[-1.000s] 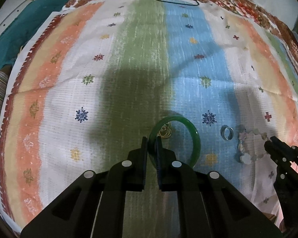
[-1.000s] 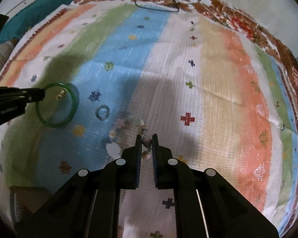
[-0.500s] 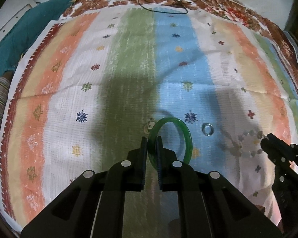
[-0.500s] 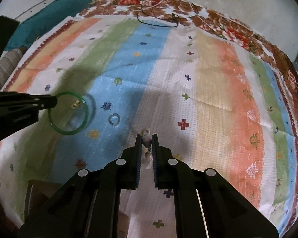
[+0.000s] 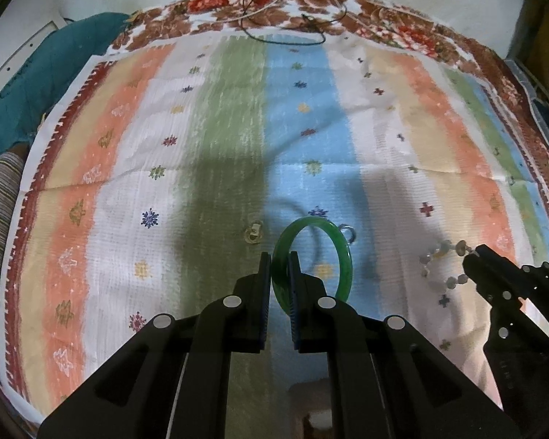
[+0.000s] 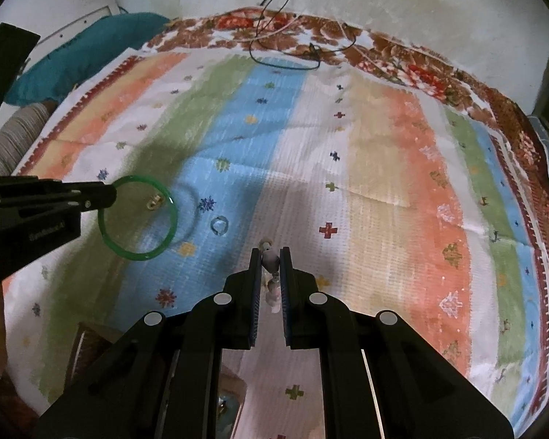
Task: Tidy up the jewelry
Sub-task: 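Lift the bangle with the left tool while the right lifts the bead bracelet toward the tin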
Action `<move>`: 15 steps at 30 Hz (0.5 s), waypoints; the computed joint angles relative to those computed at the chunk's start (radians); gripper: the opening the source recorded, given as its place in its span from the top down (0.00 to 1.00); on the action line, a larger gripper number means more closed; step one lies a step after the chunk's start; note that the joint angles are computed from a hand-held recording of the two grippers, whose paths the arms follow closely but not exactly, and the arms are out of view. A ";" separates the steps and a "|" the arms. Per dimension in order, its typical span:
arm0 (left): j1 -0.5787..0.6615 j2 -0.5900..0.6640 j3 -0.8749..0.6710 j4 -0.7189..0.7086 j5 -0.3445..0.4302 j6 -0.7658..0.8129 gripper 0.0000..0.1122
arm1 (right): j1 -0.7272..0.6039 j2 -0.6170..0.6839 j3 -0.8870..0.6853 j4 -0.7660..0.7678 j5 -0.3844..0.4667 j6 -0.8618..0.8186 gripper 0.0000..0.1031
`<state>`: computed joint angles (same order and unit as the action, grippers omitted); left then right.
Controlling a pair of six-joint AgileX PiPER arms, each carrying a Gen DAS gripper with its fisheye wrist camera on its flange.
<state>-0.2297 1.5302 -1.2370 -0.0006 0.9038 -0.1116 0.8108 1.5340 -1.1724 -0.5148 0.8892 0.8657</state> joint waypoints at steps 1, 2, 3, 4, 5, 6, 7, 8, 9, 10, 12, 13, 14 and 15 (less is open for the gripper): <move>-0.007 -0.012 0.003 0.001 0.002 -0.003 0.92 | 0.003 -0.006 -0.001 -0.003 0.004 0.004 0.89; -0.018 -0.027 0.006 0.004 0.004 -0.008 0.92 | 0.011 -0.018 0.001 -0.010 0.009 0.013 0.89; -0.024 -0.036 0.010 0.006 0.003 -0.010 0.92 | 0.018 -0.026 0.001 -0.015 0.014 0.018 0.89; -0.032 -0.046 0.013 0.009 0.005 -0.015 0.92 | 0.023 -0.034 0.002 -0.021 0.018 0.025 0.89; -0.038 -0.057 0.018 0.011 0.006 -0.017 0.92 | 0.032 -0.044 0.004 -0.031 0.025 0.037 0.89; -0.045 -0.070 0.024 0.012 0.009 -0.017 0.92 | 0.039 -0.053 0.006 -0.035 0.032 0.046 0.89; -0.050 -0.081 0.029 0.014 0.012 -0.016 0.92 | 0.041 -0.060 0.009 -0.034 0.034 0.048 0.89; -0.057 -0.096 0.036 0.022 0.013 -0.021 0.92 | 0.048 -0.070 0.013 -0.036 0.037 0.056 0.89; -0.064 -0.108 0.041 0.035 0.015 -0.028 0.92 | 0.054 -0.078 0.016 -0.040 0.041 0.061 0.89; -0.071 -0.116 0.043 0.046 0.017 -0.034 0.92 | 0.061 -0.086 0.018 -0.044 0.046 0.068 0.89; -0.077 -0.141 0.052 0.054 0.019 -0.035 0.92 | 0.072 -0.102 0.026 -0.048 0.050 0.081 0.89; -0.076 -0.148 0.054 0.049 0.023 -0.032 0.92 | 0.076 -0.110 0.031 -0.048 0.051 0.084 0.89; -0.072 -0.160 0.058 0.039 0.027 -0.024 0.92 | 0.083 -0.120 0.035 -0.050 0.054 0.092 0.89; -0.069 -0.168 0.059 0.034 0.030 -0.022 0.92 | 0.092 -0.130 0.040 -0.055 0.058 0.101 0.89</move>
